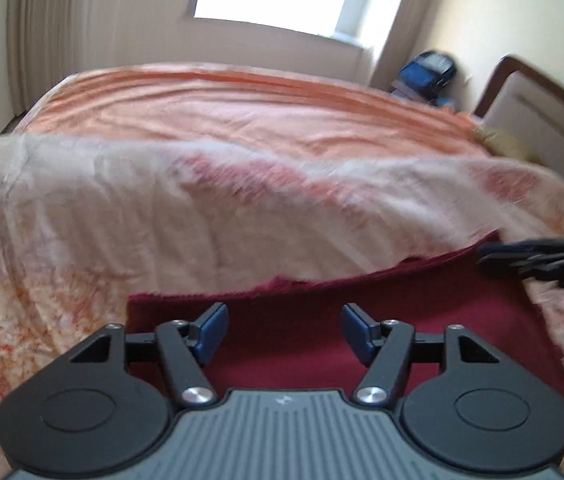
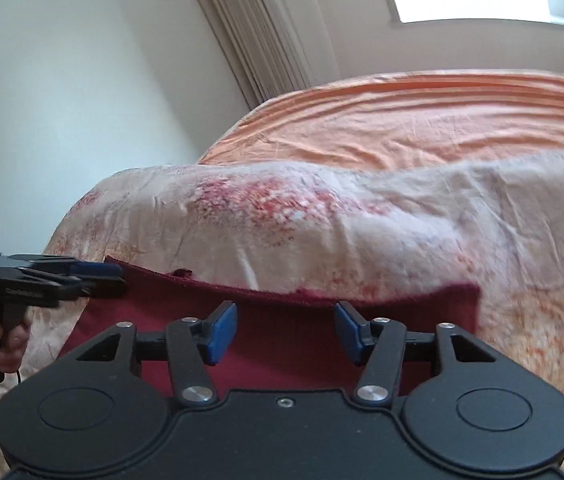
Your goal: Fold small clothes
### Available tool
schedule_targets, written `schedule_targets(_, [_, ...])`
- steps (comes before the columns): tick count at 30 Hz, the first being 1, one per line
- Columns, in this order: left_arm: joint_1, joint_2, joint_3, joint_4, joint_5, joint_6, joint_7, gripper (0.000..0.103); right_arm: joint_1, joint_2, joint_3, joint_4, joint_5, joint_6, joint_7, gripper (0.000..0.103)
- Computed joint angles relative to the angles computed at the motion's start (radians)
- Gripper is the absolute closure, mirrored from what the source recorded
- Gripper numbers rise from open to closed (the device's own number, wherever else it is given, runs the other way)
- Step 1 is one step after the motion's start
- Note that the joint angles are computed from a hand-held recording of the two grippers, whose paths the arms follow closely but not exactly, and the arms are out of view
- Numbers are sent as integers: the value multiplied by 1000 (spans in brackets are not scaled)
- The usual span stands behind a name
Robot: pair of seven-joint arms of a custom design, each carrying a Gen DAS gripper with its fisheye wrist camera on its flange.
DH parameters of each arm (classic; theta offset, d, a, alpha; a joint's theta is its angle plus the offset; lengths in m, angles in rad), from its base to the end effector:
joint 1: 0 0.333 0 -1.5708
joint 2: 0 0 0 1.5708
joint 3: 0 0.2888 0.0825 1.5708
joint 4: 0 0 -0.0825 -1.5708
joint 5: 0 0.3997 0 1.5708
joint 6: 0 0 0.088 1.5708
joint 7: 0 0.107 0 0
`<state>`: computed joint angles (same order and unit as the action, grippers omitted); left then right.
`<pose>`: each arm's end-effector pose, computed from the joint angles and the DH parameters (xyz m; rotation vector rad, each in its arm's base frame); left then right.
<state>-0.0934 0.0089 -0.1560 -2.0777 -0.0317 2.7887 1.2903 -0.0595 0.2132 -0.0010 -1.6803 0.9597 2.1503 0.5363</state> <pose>0.5913 -0.1489 0.4709 -1.9488 1.8401 -0.8671 0.6657 -0.0064 0.4849 -1.9501 1.1250 -0.0312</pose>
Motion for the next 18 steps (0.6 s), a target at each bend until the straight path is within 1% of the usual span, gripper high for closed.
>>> schedule_targets(1, [3,10,5,5,54,-33,-58,32,0,5,0,6,-2,-2,8,34])
schedule_targets(2, [7,16,11,12,114,-72,-118,33,3,12,-2,13,-16,1,21,33])
schedule_targets(3, [13,13,16,8,141,-94,-148,37,6,20,-6,20,-47,10,35,33])
schedule_targets(4, [19,0,20,-6,136,-102,-158,40,14,25,-13,19,-97,42,53,34])
schedule_targets(6, [31,-63,28,-62,129,-95,-184,40,30,23,-31,-9,-204,158,106,41])
schedule_targets(7, [37,-92,26,-84,165,-97,-227,33,29,17,-39,-21,-239,196,133,40])
schedule_targets(8, [43,-133,20,-117,216,-89,-273,32,26,0,-43,-43,-260,230,150,40])
schedule_targets(9, [38,-171,21,-154,214,-62,-266,28,16,-30,-41,-72,-255,248,138,39])
schedule_targets(10, [18,-206,31,-190,174,-28,-227,24,1,-67,-36,-104,-217,241,94,35])
schedule_targets(11, [-9,-242,42,-227,127,0,-183,21,-9,-114,-32,-145,-165,224,35,31])
schedule_targets(12, [-40,-271,52,-259,85,19,-139,18,-10,-160,-33,-189,-121,202,-18,23])
schedule_targets(13, [-73,-291,59,-282,52,26,-95,17,-5,-204,-38,-231,-84,162,-73,20])
schedule_targets(14, [-93,-300,56,-291,42,16,-66,17,5,-237,-44,-263,-65,121,-124,20])
schedule_targets(15, [-102,-304,44,-297,55,-2,-51,17,20,-272,-48,-304,-60,98,-177,20])
schedule_targets(17, [-99,-292,1,-293,117,-55,-53,17,56,-327,-50,-385,-76,114,-250,20])
schedule_targets(18, [-95,-282,-16,-289,148,-84,-63,17,71,-343,-51,-416,-98,127,-261,21])
